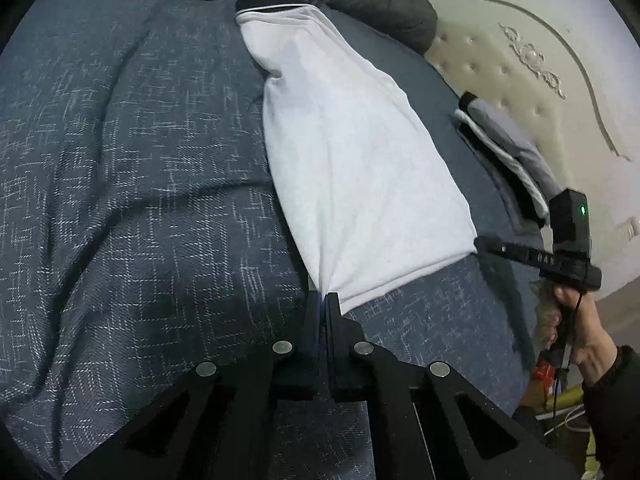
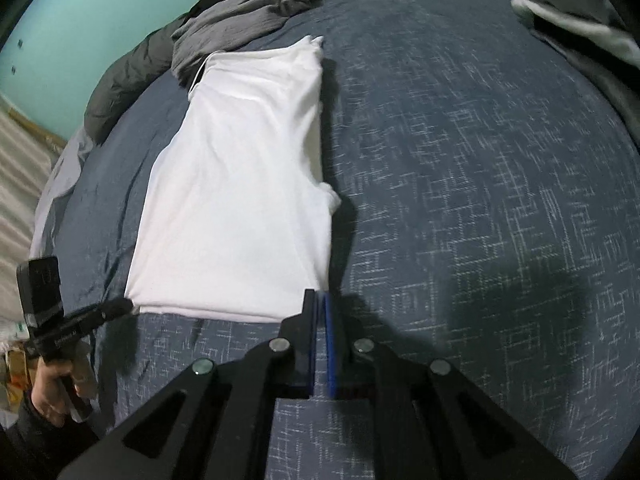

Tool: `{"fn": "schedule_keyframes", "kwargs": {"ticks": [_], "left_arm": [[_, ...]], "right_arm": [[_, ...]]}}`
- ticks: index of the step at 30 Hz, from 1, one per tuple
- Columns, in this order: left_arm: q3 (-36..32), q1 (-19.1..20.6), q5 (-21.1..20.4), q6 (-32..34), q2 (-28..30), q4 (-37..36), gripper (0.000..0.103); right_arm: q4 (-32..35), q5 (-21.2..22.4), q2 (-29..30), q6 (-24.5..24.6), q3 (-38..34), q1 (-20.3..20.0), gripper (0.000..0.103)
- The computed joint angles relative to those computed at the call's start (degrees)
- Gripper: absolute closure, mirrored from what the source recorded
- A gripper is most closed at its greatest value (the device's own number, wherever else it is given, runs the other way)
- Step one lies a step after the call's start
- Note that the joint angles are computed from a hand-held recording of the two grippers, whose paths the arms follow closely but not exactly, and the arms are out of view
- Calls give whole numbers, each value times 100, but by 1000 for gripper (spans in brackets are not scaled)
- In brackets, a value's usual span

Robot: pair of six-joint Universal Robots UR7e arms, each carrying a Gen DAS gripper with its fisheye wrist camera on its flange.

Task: Fold clothes
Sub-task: 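Pinch the shirt's hem with the left tool while the right tool smooths it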

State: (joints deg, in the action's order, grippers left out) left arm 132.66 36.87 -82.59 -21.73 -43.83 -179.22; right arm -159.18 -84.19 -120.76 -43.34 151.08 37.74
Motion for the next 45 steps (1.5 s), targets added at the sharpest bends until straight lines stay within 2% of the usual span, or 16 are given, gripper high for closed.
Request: {"fn": "schedule_keyframes", "kwargs": {"ticks": [5, 7, 8, 9, 11, 12, 13, 18, 23, 25, 30, 35, 37, 39, 41, 45], "left_arm": [[-40, -52, 162, -68, -24, 271, 100], [-39, -82, 246, -107, -80, 324, 98], [-31, -111, 327, -109, -115, 326, 96], [-34, -127, 383, -112, -138, 316, 92], [-47, -140, 477, -106, -158, 282, 66], [-50, -153, 556, -109, -154, 264, 60], [-65, -147, 599, -101, -131, 235, 56], [-254, -194, 886, 37, 117, 329, 56], [-316, -224, 1106, 121, 249, 453, 52], [-318, -225, 1131, 166, 274, 437, 51], [-309, -256, 1165, 210, 358, 335, 45], [-331, -275, 1152, 218, 393, 325, 42], [-338, -266, 1139, 231, 394, 330, 42], [-344, -264, 1138, 222, 403, 327, 42], [-350, -264, 1138, 221, 412, 322, 42], [-358, -265, 1147, 227, 443, 297, 42]], "right_arm": [[-14, -227, 114, 34, -95, 297, 98], [-146, -394, 122, 120, -142, 519, 92], [-195, -454, 129, 159, -177, 623, 86], [-210, -460, 141, 186, -231, 701, 79], [-313, -525, 272, 291, -402, 913, 69], [-425, -601, 395, 358, -498, 1054, 69], [-564, -709, 566, 422, -610, 1229, 69], [-1403, -1268, 1708, 586, -1283, 2123, 69], [-1683, -1819, 2889, 534, -2220, 2785, 69], [-1630, -1918, 3220, 526, -2544, 2886, 69], [-1680, -2542, 4009, 277, -3177, 3107, 69], [-1853, -2708, 4475, -123, -3504, 3144, 69], [-1913, -2841, 4610, -269, -3576, 3165, 74], [-1887, -2938, 4696, -341, -3636, 3148, 92], [-1871, -2845, 4700, -310, -3655, 3097, 98], [-2055, -2618, 4636, -107, -3649, 3004, 100]]}}
